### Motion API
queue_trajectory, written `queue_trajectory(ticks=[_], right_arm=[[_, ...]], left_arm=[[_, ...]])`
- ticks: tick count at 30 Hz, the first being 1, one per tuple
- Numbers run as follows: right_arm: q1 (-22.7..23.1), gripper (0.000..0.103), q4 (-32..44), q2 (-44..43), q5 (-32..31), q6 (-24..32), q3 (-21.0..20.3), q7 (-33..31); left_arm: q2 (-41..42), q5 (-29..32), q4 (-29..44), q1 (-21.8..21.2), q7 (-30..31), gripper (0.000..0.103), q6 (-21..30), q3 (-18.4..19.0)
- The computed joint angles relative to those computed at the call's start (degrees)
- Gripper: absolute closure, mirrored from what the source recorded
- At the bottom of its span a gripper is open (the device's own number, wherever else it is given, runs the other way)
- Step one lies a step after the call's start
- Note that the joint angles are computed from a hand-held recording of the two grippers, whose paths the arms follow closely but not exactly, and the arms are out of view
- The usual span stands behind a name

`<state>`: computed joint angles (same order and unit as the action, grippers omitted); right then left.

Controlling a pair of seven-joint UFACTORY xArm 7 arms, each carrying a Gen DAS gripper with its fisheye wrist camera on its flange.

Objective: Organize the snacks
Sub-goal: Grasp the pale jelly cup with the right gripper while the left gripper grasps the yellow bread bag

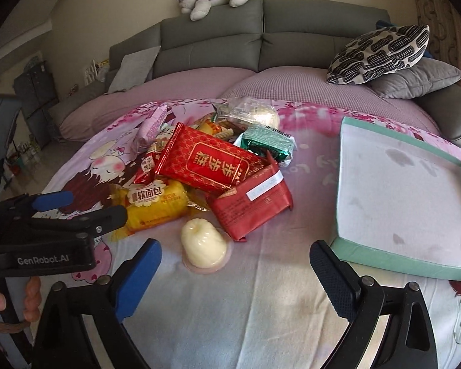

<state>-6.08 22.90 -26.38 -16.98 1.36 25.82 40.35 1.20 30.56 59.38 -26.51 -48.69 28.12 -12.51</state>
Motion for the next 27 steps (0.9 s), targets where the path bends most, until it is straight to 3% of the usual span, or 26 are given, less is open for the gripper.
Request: queue_trajectory(ticks=[4,14,19,23,27], right_arm=[[1.5,0.012,1.7,3.3,0.4,0.6,-1.4,-0.4],[5.5,0.026,4.8,9.1,-0.7,2.6,-5.1,-1.2],[4.9,0.036,5.1,9.5,-3.3,2.8,-5.0,0.9],[9.8,0.055,4.8,10.1,-0.5,1.6,-9.5,-2.1],[11.3,0.065,4.6,10.0,1.2,1.1,-10.5,-4.2]], left_arm=[[3.2,-7.0,2.6,-0.1,6.3,0.000,-2.0,0.1],[11.4,-9.8,10.3,-3.2,9.8,0.000,0.9,2.4],[13.5,-11.2,12.2,-4.1,11.0,0.001,2.3,3.4],[13.1,-9.9,11.8,-4.9,9.7,0.015,2.5,4.0],[11.5,-11.0,9.8,-4.3,10.0,0.025,0.8,3.6]])
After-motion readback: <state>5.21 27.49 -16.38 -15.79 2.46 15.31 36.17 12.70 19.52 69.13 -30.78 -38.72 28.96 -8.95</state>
